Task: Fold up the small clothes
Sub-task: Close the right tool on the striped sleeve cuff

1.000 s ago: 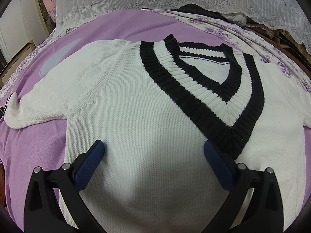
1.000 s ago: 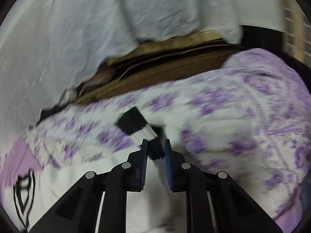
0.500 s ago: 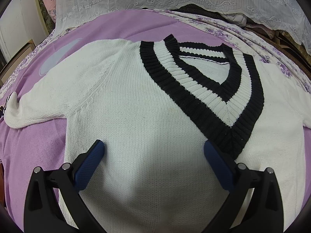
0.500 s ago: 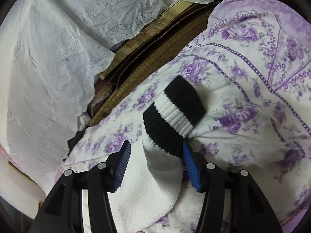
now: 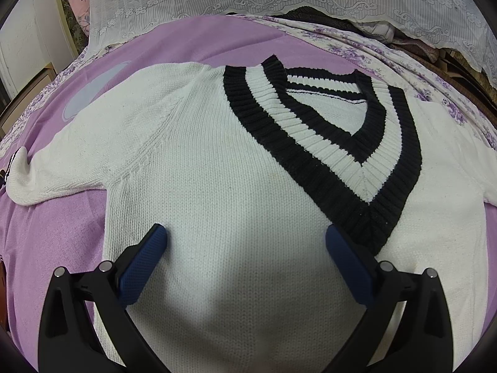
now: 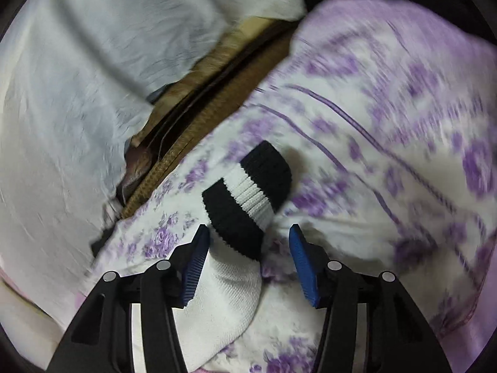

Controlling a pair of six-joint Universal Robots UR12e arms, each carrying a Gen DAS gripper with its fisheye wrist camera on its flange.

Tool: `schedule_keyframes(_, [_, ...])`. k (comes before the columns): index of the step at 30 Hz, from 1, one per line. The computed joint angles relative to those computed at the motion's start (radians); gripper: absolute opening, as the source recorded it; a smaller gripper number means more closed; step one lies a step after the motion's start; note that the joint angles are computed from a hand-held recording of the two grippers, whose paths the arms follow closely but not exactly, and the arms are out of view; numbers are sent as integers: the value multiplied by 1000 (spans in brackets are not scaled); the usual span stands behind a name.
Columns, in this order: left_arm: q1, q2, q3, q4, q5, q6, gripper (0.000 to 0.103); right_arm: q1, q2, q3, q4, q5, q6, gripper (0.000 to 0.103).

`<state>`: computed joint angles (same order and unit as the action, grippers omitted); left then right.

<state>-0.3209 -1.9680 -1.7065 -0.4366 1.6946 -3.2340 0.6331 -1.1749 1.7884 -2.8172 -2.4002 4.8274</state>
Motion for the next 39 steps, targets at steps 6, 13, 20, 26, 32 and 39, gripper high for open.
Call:
schedule_keyframes(6, [0, 0, 0, 0, 0, 0, 99, 11, 17, 19, -133, 17, -2, 46])
schedule_keyframes(13, [0, 0, 0, 1, -1, 0, 99, 30, 30, -12, -175, -11, -96, 46])
schedule_keyframes(20, [0, -1, 0, 3, 0, 0, 99, 35, 22, 7, -155, 45, -10, 46])
schedule_keyframes(26, [0, 0, -2, 4, 2, 1, 99, 7, 40, -15, -187, 123, -116, 62])
schedule_keyframes(32, [-1, 0, -2, 3, 3, 1, 99, 35, 73, -23, -446, 85, -242, 58])
schedule_keyframes(39, [-1, 0, -2, 4, 3, 1, 99, 22, 54, -19, -305, 77, -182, 57])
